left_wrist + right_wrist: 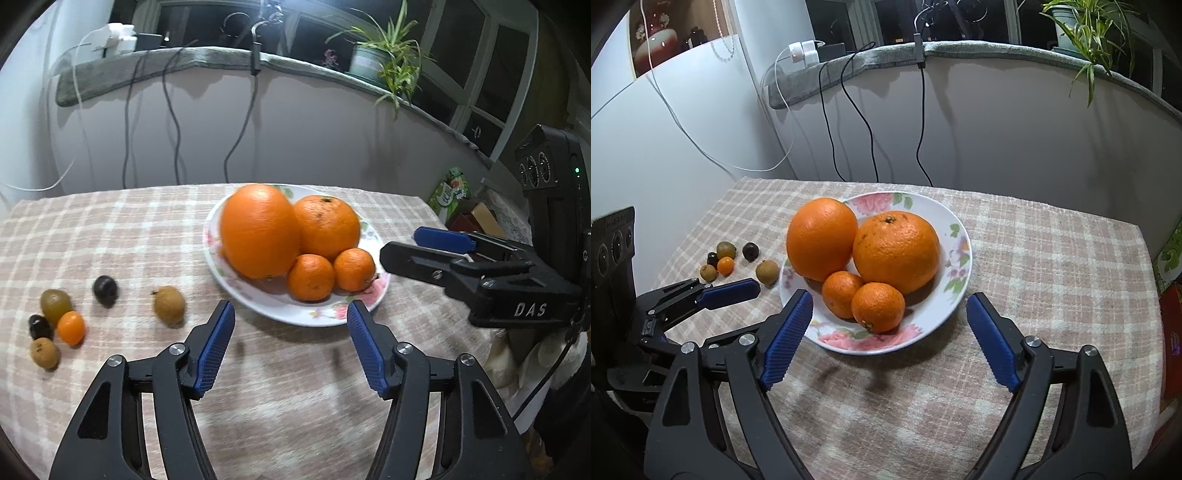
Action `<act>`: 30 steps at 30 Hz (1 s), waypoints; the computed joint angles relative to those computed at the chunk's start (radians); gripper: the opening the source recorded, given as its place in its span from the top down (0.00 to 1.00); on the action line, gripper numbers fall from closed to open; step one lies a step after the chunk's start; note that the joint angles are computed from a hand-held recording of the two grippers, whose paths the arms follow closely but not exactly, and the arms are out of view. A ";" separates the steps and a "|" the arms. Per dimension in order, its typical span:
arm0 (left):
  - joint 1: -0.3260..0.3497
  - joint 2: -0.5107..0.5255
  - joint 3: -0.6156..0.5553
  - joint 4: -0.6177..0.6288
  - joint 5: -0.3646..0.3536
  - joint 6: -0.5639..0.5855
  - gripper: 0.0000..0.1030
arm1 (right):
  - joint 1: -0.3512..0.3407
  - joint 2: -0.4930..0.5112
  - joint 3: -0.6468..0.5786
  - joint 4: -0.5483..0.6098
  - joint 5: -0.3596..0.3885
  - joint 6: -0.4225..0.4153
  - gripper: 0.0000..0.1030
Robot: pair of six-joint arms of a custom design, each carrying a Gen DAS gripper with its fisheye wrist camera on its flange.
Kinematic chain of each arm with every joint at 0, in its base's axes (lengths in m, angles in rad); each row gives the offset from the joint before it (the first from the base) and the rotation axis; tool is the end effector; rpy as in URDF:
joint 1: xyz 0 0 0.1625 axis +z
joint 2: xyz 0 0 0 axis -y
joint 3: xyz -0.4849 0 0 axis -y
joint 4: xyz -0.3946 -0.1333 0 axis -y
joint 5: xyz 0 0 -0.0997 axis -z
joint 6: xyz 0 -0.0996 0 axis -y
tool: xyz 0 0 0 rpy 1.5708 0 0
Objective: Organize fruits
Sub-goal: 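Withdraw both tools from the plate toward the loose fruits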
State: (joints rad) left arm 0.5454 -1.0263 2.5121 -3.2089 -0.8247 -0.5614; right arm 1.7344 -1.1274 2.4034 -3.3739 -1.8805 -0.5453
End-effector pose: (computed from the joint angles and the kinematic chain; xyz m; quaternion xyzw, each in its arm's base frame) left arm -0.2329 -0.3763 0.1269 0.1865 0.9100 -0.3087 0.2044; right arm 0.1759 -0.4337 0.1911 0.2934 -0.9086 0.2245 0.1950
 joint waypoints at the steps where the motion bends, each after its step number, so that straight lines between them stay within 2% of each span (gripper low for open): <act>1: -0.001 -0.012 0.010 0.004 0.009 -0.010 0.39 | 0.003 0.001 -0.002 0.002 0.003 0.002 0.15; 11: -0.001 -0.142 0.089 0.081 0.090 -0.121 0.39 | 0.049 0.030 -0.017 0.018 0.047 -0.011 0.13; 23: 0.000 -0.338 0.159 0.319 0.180 -0.307 0.40 | 0.129 0.117 -0.069 0.065 0.081 -0.051 0.13; 30: 0.019 -0.424 0.181 0.415 0.193 -0.382 0.49 | 0.168 0.193 -0.114 0.099 0.093 -0.068 0.14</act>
